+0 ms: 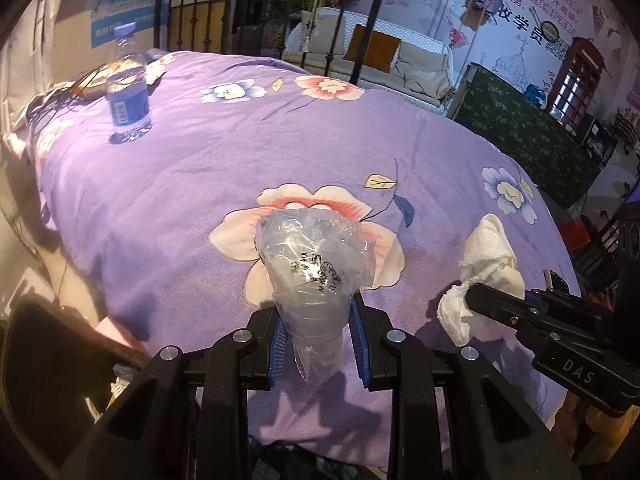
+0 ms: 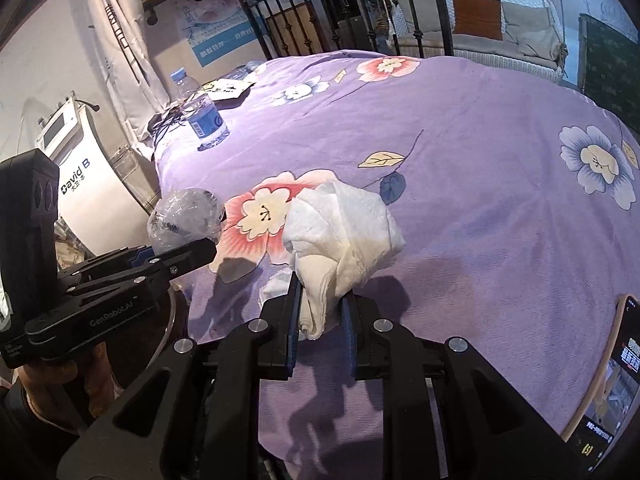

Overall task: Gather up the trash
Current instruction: 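Carry the clear cup into the black bin and release it with the left gripper, then lower the white tissue into the black bin and open the right gripper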

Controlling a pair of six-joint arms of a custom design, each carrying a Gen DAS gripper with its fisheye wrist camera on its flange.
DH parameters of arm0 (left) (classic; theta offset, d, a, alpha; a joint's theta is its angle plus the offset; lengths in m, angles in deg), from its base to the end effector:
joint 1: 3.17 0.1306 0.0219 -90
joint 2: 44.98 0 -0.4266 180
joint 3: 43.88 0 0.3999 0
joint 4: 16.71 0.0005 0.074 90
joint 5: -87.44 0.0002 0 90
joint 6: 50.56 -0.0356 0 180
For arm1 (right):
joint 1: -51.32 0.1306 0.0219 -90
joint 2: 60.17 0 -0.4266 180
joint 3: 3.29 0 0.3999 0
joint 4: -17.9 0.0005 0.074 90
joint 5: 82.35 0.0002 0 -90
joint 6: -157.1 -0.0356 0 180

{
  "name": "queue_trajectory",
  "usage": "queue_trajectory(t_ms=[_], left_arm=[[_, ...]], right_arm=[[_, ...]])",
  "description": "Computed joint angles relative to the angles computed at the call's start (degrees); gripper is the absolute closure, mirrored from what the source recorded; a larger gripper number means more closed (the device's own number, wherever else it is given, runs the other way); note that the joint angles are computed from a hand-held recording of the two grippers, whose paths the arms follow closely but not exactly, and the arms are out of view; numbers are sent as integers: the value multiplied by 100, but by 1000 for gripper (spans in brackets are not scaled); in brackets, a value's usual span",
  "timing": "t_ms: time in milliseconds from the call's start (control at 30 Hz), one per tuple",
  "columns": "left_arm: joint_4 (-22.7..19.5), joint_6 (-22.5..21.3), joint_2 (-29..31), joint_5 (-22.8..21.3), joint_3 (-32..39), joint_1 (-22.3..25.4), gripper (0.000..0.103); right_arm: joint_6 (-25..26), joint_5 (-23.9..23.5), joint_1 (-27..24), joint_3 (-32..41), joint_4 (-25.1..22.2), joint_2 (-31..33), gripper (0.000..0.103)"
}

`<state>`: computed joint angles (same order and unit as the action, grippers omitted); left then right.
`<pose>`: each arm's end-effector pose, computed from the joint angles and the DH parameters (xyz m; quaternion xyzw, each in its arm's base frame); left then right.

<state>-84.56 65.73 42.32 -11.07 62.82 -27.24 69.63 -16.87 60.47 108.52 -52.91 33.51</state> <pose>0.4140 -0.1797 0.6077 -0.0444 0.9317 -0.0877 0.3496 0.4851 0.0926 0.5960 -0.1618 0.9141 0.2189 0.3005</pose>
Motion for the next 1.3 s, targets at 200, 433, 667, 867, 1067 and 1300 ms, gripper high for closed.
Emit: queue_trajectory(t_ms=[200, 433, 667, 867, 1067, 1300], left_arm=[[-194, 456, -563, -183, -609, 334, 76], [-446, 901, -1091, -299, -1150, 823, 76], [-810, 999, -1307, -327, -1438, 1268, 75], [-1067, 1087, -1255, 20, -1654, 1565, 71], [-1226, 1249, -1218, 239, -1789, 1707, 41], [-1251, 1284, -1308, -220, -1732, 1576, 27]], right_arm=[[147, -28, 316, -200, 170, -168, 84], [193, -98, 659, -237, 109, -165, 84], [278, -95, 1007, -251, 91, -174, 84], [365, -93, 1183, -274, 10, -170, 84], [409, -95, 1232, -313, 2, -199, 84], [539, -161, 1336, -262, -97, -137, 84]])
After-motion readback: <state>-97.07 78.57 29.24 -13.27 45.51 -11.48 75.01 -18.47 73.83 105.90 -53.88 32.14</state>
